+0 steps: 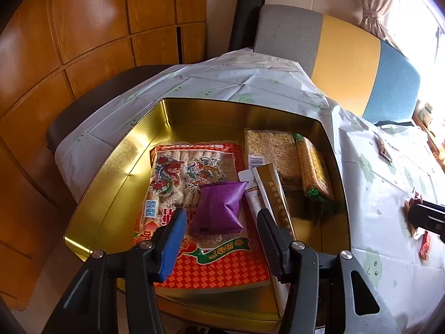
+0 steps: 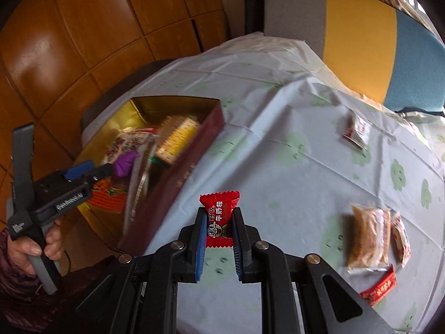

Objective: Organize snacks
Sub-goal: 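Carry the red candy with the right tool into the tin and release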

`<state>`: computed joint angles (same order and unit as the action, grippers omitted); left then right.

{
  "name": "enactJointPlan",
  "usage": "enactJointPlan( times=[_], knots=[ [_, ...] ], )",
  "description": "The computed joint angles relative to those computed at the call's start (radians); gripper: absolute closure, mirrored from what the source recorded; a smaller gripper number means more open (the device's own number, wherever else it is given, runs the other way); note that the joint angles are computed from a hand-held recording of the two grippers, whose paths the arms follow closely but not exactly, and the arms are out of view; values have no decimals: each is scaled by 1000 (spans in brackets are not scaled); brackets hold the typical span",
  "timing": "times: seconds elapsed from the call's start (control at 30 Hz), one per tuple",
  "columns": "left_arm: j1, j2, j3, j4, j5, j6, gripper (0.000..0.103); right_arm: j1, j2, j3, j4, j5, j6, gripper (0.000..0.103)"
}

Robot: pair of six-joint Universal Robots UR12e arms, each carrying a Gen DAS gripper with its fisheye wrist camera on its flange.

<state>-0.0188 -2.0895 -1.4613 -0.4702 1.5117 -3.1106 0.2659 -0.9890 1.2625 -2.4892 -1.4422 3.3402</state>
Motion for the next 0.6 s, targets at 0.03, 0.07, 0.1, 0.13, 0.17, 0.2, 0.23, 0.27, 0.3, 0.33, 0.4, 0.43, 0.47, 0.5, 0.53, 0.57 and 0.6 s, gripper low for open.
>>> enactJointPlan(
  times=[0.03, 0.07, 0.1, 0.13, 0.17, 0.2, 0.23, 0.27, 0.3, 0.33, 0.4, 0.43, 0.47, 0.5, 0.53, 0.57, 0.6],
  knots=[
    [1, 0, 0, 1, 4, -5, 49, 6, 11, -20, -8, 17, -6, 87],
    [3, 0, -1, 2, 9, -12, 49, 11, 23, -41, -11, 37, -10, 87],
    [5, 0, -2, 4, 14, -22, 49, 15, 35, -62, -13, 60, -15, 87],
    [7, -1, -2, 5, 16, -30, 49, 20, 48, -83, -16, 77, -18, 86],
    [9, -1, -1, 4, 20, -36, 49, 26, 62, -104, -19, 91, -17, 86],
    [11, -2, 0, 3, 24, -43, 49, 31, 76, -127, -11, 105, -18, 86],
    [13, -2, 0, 1, 27, -48, 49, 35, 91, -149, 0, 117, -17, 82],
    [16, -2, 0, 1, 27, -53, 49, 39, 104, -164, 2, 120, -12, 72],
    [18, -2, -1, 2, 28, -56, 49, 43, 116, -181, 14, 116, -9, 67],
    [19, -2, -2, 3, 30, -57, 49, 46, 126, -197, 38, 112, -5, 65],
    [20, -3, -1, 2, 36, -57, 49, 47, 136, -206, 59, 111, 9, 65],
    [19, -4, 0, -1, 38, -59, 49, 47, 135, -200, 53, 106, 13, 65],
    [19, -5, 1, -4, 39, -60, 49, 46, 130, -191, 48, 104, 15, 65],
    [18, -6, 2, -8, 39, -59, 49, 45, 124, -181, 44, 104, 20, 65],
    [18, -6, 3, -9, 38, -57, 49, 43, 116, -166, 34, 97, 23, 65],
    [16, -6, 3, -9, 37, -54, 49, 41, 105, -147, 22, 81, 24, 65],
    [15, -5, 2, -7, 36, -50, 49, 41, 96, -133, 15, 58, 25, 65]
  ],
)
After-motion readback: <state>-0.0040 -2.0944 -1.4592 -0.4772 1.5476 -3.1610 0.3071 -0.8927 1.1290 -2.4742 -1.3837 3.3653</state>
